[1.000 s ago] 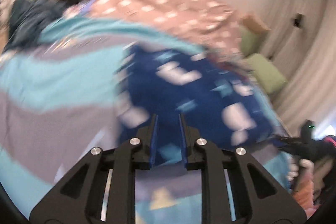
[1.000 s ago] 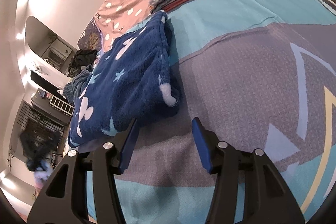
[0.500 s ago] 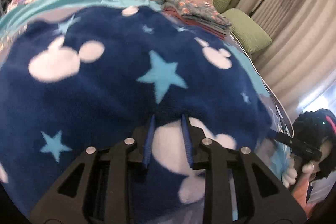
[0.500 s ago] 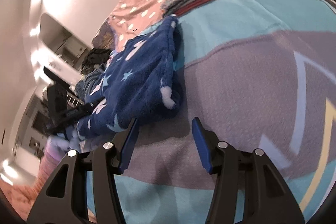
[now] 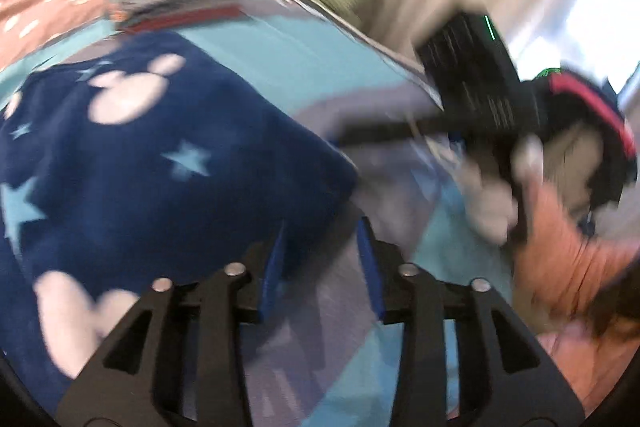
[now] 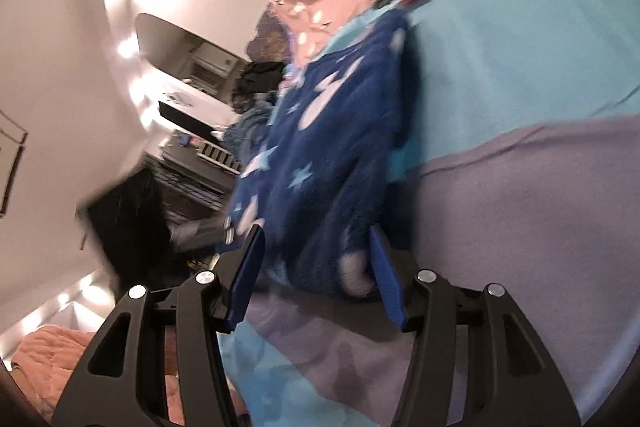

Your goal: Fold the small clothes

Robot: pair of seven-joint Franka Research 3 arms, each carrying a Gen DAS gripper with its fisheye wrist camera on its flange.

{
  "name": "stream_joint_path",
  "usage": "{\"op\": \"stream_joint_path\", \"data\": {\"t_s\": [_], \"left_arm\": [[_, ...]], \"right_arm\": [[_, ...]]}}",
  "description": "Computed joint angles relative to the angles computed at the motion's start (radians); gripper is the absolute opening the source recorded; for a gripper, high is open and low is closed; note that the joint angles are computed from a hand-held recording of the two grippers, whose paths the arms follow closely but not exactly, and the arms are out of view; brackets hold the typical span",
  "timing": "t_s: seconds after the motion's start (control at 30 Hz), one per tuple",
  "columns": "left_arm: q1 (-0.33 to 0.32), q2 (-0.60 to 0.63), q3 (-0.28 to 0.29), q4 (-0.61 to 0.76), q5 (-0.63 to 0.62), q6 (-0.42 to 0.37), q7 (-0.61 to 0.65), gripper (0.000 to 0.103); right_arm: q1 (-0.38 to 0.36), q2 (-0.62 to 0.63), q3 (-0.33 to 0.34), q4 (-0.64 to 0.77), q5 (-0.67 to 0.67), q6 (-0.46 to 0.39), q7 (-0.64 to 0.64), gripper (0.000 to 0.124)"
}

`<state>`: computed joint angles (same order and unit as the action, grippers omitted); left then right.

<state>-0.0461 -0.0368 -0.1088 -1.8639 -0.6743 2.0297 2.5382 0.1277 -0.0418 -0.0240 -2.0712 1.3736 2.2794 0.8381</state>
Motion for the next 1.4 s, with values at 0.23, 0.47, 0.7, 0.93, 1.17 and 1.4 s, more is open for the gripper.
{"op": "stream_joint_path", "data": {"t_s": [0.23,0.47,0.7,0.93,1.17,1.4], "left_arm": [[-0.068,-0.025,-0.041,-0.083,0.068,0.214,0.050,0.053],[-0.092,-0.009,-0.048,-0.124,0.127,0.293,0.014,0.050],[-0.070,-0.003,-0.030,-0.101,0.061,0.208,0.027,0.045],[-0.062,-0.001,-0.026,-0.099,0.034,0.203,0.053,0.045],[-0.038,0.016,-0.019,-0.073,-0.016,0.166,0.092,0.045],[-0.020,0.001,-0.011,-0.093,-0.078,0.140,0.155,0.046]], "right_arm": [[-0.015,0.103,0.000,0.193,-0.276,0.065,0.193,0.041],[-0.075,0.352,0.063,0.488,-0.301,-0.164,0.277,0.048],[-0.108,0.538,0.179,0.761,-0.269,-0.201,0.287,0.041],[0.032,0.566,0.080,0.776,-0.684,0.047,0.520,0.030],[0.038,0.379,0.049,0.500,-0.740,0.321,0.636,0.029],[-0.083,0.231,0.169,0.365,-0.466,-0.071,0.169,0.027]]}}
